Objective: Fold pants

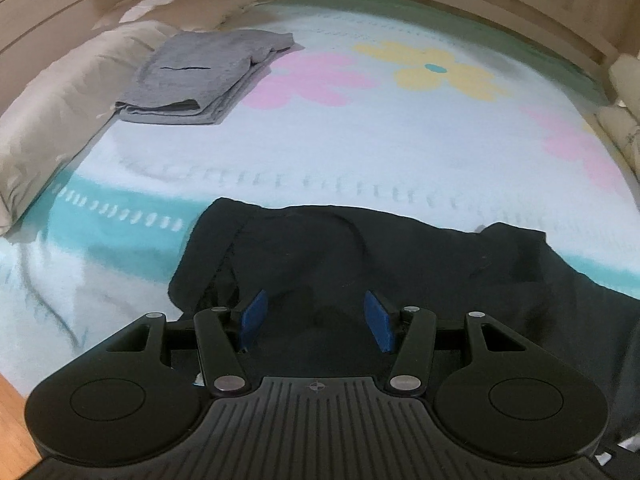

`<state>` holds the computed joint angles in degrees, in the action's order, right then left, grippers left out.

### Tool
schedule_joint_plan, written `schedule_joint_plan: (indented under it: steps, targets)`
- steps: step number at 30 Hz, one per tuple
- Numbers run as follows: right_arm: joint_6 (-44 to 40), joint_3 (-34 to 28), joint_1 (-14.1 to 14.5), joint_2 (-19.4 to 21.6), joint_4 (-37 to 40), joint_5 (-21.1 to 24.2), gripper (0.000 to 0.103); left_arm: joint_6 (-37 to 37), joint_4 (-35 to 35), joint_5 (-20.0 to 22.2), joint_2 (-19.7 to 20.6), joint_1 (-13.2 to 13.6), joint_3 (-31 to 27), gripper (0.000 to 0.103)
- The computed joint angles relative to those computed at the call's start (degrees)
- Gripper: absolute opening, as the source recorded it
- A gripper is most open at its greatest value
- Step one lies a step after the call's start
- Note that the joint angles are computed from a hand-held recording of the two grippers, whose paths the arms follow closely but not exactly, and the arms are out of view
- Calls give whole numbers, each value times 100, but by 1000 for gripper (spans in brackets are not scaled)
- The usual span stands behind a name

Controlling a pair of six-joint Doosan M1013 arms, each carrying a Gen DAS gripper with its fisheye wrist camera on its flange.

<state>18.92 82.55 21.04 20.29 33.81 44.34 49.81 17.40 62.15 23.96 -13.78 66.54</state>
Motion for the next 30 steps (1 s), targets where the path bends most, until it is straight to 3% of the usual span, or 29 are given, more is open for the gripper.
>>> schedule_joint_plan:
  steps: [8, 11, 14, 15, 18, 19, 24, 26, 30]
  targets:
    - [228, -64, -44, 27, 61, -44, 58, 186, -157, 85, 74, -33, -64, 52]
    - [301, -80, 17, 64, -338, -151, 46, 255, -112, 124, 105, -68, -94, 52]
    - [155, -40, 46, 76, -446, -249, 43, 289, -88, 192, 133, -80, -117, 52]
    - [96, -13, 50, 70, -412, -321, 38, 283, -92, 208, 138, -80, -118, 52]
    - [-30, 5, 49, 65, -316, -364, 11, 272, -110, 229, 135, -73, -104, 52]
    - [-45, 19, 46, 51, -294, -383, 8, 266, -107, 232, 134, -73, -100, 52]
    - [-232, -74, -76, 14, 2, 265, 7, 319, -149, 255, 179, -75, -135, 52]
    - [-275, -49, -64, -1, -68, 314, 7, 441, -241, 286, 239, -82, -177, 52]
    - [-163, -92, -46, 54, -146, 367, 9, 712, -483, 771, 467, -78, -317, 53]
